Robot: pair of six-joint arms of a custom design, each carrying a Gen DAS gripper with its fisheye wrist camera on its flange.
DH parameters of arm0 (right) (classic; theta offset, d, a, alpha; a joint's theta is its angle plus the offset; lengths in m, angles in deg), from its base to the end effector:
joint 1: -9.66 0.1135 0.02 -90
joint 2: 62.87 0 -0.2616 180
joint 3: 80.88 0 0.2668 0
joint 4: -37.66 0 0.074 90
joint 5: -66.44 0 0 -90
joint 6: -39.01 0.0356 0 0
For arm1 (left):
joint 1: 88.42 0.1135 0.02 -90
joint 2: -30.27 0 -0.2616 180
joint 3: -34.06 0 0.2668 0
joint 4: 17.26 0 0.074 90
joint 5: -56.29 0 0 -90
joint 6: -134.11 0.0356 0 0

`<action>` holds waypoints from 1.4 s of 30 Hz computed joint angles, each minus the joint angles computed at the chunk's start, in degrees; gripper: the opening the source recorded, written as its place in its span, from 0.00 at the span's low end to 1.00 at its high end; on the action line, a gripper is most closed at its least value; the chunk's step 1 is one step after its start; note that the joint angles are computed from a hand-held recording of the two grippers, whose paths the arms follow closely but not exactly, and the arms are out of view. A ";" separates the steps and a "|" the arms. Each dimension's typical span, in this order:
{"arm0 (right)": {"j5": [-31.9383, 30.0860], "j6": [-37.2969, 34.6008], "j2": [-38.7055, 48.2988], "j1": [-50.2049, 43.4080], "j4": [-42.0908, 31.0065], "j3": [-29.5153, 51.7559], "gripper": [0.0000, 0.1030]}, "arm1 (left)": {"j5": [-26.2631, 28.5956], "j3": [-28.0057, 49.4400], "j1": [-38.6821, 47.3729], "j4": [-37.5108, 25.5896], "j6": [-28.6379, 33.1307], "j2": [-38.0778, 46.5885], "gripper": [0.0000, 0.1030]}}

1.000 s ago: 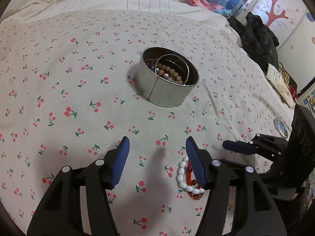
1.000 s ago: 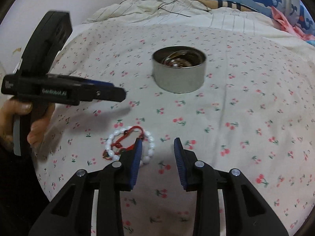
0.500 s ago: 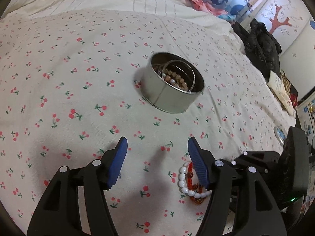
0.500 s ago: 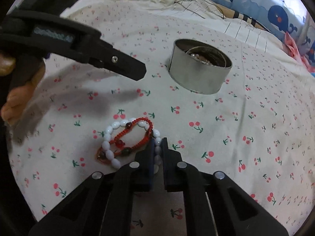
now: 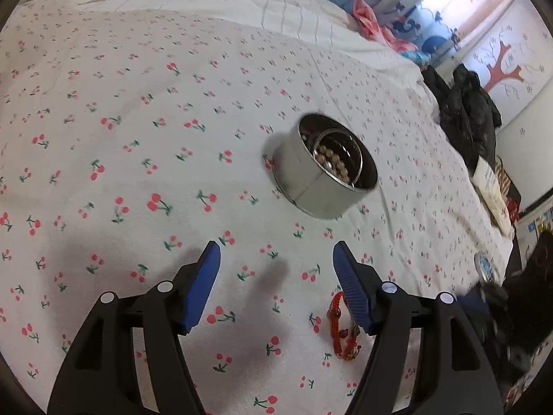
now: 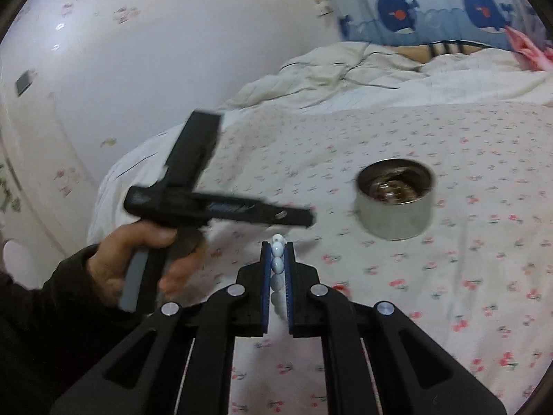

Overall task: Organize jewelry
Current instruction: 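Grasp the red string bracelet with left while right lifts the white bead bracelet, then carry the red string bracelet with left while right carries the white bead bracelet toward the tin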

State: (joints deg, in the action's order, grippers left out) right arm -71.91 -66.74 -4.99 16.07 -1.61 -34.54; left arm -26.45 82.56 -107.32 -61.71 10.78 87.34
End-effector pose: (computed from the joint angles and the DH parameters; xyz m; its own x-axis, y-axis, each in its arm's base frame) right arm 0.1998 0.0492 0.2060 -0.5938 -0.2482 -0.7654 -0.7321 0.5614 0.3859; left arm 0.1947 -0.0714 0.2060 -0.8475 -0.2859 -0.4471 -0.0867 0.9057 -0.4149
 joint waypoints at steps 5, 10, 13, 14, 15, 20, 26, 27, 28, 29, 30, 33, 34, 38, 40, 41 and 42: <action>23.54 5.30 6.51 4.53 4.90 1.32 0.08 | -2.55 2.74 -7.20 -0.52 3.72 5.77 0.63; 31.25 8.69 9.69 5.90 6.39 2.24 0.46 | -12.36 5.37 -17.65 -0.52 6.84 11.15 0.63; 33.87 8.08 7.56 7.40 7.01 1.12 0.47 | -18.08 6.45 -21.84 -1.07 8.28 14.87 0.63; 34.33 7.89 7.53 7.84 7.21 0.75 0.47 | -19.78 6.52 -22.98 -0.80 8.64 16.01 0.63; 35.11 7.64 7.98 8.58 7.42 0.72 0.47 | -20.71 6.54 -23.52 -0.64 8.95 16.45 0.63; 38.33 5.91 8.11 10.92 8.93 -1.22 0.47 | -18.79 7.34 -24.22 -1.81 11.26 16.11 0.07; 41.53 3.61 9.06 13.86 9.29 -2.09 0.36 | -21.81 6.36 -20.90 -4.08 9.43 12.98 0.07; 40.32 3.54 9.08 13.49 8.98 -2.04 0.30 | -22.04 6.15 -19.95 -4.04 8.54 12.49 0.07; 39.60 3.63 9.18 13.17 8.76 -1.93 0.16 | -21.79 5.52 -17.89 -4.22 7.90 10.95 0.07; 38.45 3.61 9.21 12.49 8.48 -1.79 0.09 | -21.48 4.95 -16.24 -4.27 7.65 9.52 0.07; 36.66 3.85 8.88 11.49 8.31 -1.78 0.08 | -21.14 4.50 -15.27 -4.08 7.60 8.51 0.07; 34.02 4.39 7.17 9.90 8.25 -1.97 0.08 | -19.64 3.45 -13.48 -3.52 7.43 5.60 0.07; 32.80 4.68 6.47 9.26 8.29 -2.05 0.08 | -19.72 3.38 -13.68 -3.51 7.34 5.42 0.07; 31.02 5.28 3.78 8.66 8.67 -2.42 0.08 | -18.33 2.70 -13.43 -2.72 6.94 3.81 0.07; 29.57 5.47 3.57 7.89 8.60 -2.13 0.08 | -17.26 2.36 -12.73 -2.32 6.87 3.04 0.07; 29.30 5.48 3.68 7.72 8.56 -2.04 0.08 | -16.93 2.25 -12.44 -2.15 6.88 2.92 0.07; 29.00 5.60 3.83 7.49 8.60 -1.94 0.08 | -16.93 2.24 -12.26 -1.92 6.83 3.11 0.07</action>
State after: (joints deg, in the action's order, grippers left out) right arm -42.92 -61.14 -1.16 23.56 7.00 -36.49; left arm -43.39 84.80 -119.58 -63.63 17.61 90.45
